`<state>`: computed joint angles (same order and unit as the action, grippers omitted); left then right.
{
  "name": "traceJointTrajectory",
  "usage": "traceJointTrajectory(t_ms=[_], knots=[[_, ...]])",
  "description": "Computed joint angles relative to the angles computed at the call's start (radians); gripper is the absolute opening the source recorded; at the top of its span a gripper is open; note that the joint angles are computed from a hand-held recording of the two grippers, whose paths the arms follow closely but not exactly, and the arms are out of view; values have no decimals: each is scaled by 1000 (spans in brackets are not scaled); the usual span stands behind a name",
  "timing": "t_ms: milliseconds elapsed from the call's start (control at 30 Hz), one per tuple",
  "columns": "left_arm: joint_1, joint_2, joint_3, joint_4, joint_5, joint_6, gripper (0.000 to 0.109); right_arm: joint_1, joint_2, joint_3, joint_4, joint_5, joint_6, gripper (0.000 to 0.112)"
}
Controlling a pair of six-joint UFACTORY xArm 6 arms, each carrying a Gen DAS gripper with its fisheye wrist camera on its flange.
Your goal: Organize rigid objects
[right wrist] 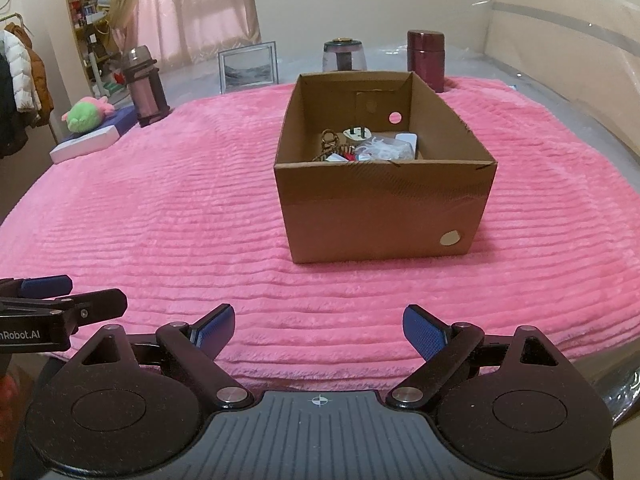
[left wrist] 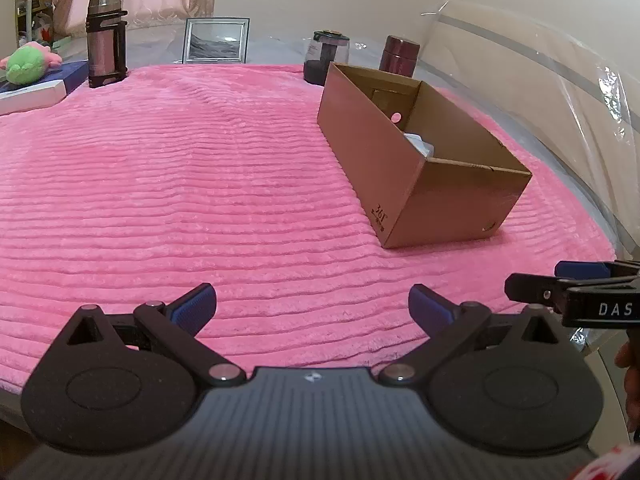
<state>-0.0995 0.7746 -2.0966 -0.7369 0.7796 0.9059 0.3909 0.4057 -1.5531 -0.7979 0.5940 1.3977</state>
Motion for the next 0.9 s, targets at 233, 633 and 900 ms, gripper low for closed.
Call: traceJointTrajectory(t_ms=[233, 633, 900], knots=[[2, 0, 3, -21, -19, 6, 101, 0, 5, -7, 4, -2, -2, 88], [2, 5, -3, -27, -17, 9, 101, -2, 11, -16, 0, 4, -1, 88], [0, 1, 3, -32, -20, 14, 101, -5, 12, -14, 1, 0, -2, 88]])
